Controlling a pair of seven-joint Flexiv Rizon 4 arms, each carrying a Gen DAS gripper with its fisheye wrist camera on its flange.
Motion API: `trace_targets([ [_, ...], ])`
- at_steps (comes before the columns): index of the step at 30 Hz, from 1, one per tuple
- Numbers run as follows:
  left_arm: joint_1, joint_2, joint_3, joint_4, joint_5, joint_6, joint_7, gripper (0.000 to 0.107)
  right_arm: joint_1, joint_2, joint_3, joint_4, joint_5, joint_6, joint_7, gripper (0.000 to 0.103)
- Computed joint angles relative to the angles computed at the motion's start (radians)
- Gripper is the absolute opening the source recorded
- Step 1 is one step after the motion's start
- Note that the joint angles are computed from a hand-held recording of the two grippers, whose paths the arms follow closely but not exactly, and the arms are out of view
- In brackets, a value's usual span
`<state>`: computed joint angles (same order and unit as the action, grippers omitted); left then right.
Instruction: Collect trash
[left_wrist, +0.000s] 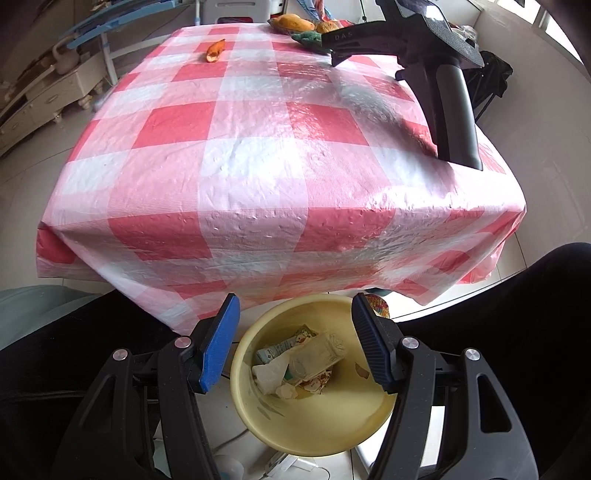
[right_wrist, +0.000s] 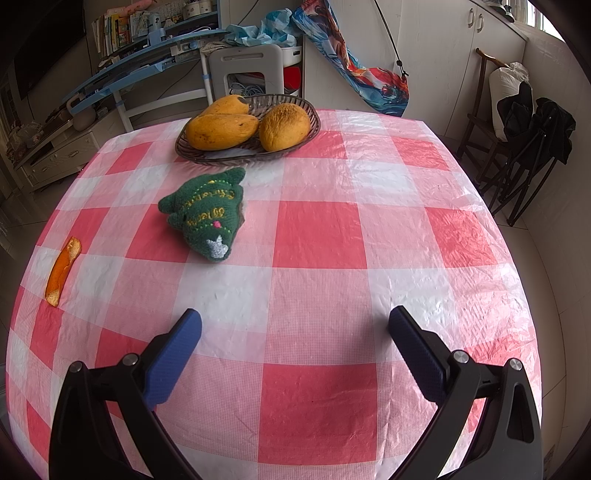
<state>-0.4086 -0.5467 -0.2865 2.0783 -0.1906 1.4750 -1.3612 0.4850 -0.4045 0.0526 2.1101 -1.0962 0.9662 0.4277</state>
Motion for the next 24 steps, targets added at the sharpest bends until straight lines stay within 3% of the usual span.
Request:
trace_targets([
  [4, 0.013, 0.008, -0.005, 0.011, -0.014, 0.040, -0.027, 0.060, -0.001, -0.001, 0.000, -0.002, 0.001, 0.000, -0.002, 0.097],
  [8, 0.121, 0.010, -0.120, 0.048, -0.044, 0.110, -0.022, 0.060, 0.000, -0.001, -0.001, -0.002, -0.001, -0.001, 0.000, 0.097],
  [10, 0.132, 0.014, -0.124, 0.049, -0.044, 0.124, -0.037, 0.060, 0.000, -0.001, 0.000, -0.002, 0.000, -0.002, 0.001, 0.097],
  [19, -0.094, 0.016, 0.173, -0.059, 0.040, 0.099, -0.148, 0.068, 0.000, -0.001, 0.000, -0.001, -0.001, -0.002, 0.001, 0.097],
  [24, -0.147, -0.028, 0.254, -0.189, 0.090, 0.026, -0.177, 0.069, 0.000, -0.001, 0.000, -0.002, -0.001, -0.002, 0.001, 0.097],
])
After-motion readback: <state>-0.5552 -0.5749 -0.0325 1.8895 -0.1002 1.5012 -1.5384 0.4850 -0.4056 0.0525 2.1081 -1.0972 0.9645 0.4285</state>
